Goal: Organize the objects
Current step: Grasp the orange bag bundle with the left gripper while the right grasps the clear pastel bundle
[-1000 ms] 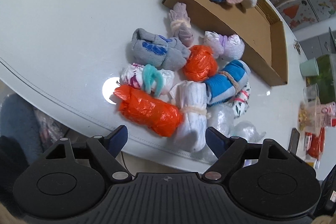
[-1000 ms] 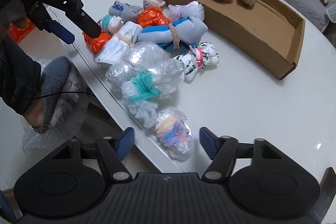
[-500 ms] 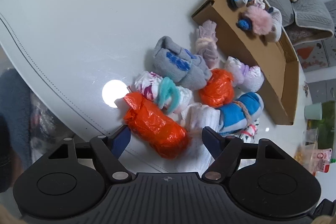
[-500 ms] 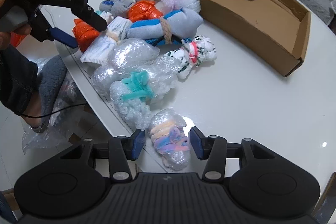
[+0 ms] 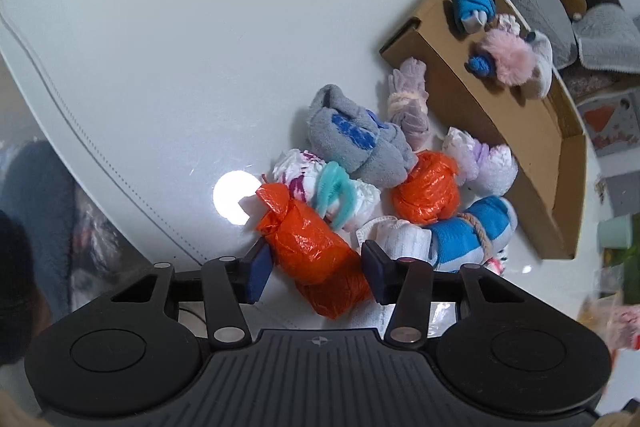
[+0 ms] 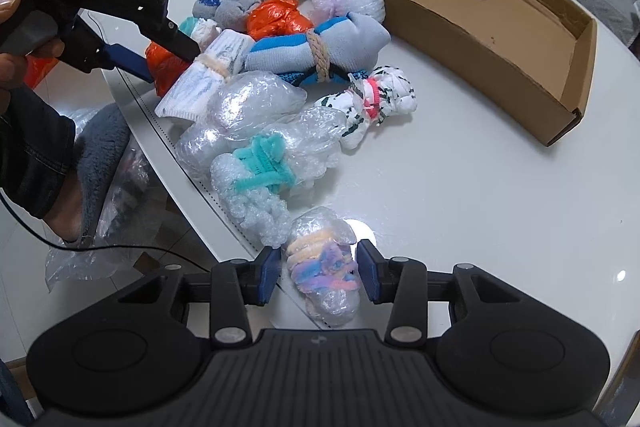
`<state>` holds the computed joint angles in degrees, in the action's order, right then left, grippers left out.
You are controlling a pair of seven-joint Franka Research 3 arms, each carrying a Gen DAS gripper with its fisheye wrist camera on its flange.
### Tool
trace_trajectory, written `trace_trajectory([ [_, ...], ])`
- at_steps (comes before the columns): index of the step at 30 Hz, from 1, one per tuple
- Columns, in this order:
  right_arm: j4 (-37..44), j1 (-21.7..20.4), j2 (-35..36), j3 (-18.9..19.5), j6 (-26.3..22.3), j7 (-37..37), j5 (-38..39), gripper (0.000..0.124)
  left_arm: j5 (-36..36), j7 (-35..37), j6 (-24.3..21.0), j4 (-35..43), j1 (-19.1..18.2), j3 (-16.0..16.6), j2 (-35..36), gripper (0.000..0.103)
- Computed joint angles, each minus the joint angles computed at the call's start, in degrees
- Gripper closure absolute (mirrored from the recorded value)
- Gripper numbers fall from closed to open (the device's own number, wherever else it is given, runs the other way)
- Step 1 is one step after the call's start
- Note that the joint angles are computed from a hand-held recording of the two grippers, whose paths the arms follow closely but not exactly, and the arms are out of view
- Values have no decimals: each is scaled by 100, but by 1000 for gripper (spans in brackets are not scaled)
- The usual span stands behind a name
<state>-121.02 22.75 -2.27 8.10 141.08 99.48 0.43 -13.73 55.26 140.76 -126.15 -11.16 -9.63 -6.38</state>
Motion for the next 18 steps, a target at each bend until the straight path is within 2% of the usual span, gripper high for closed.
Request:
trace_trajectory([
  [4, -43, -15, -44, -8, -8, 82, 2, 85, 1012, -423, 5, 179, -15, -193, 153, 48],
  [9, -80, -26, -79, -5, -11, 75, 18, 85, 1939, -786, -154, 357, -96, -304, 288, 49],
  [11, -70, -31, -79, -3, -36, 72, 0, 86, 2071, -722, -124, 332, -128, -302, 278, 52],
  [14, -66, -43, -100, -18, -83, 37, 78, 90, 1903, -336, -85, 290, -144, -241, 240, 56],
  [18, -104, -79, -181, -22, -116, 159, 22, 91, 1798, -4, -226, 255, -124, -194, 131, 59],
])
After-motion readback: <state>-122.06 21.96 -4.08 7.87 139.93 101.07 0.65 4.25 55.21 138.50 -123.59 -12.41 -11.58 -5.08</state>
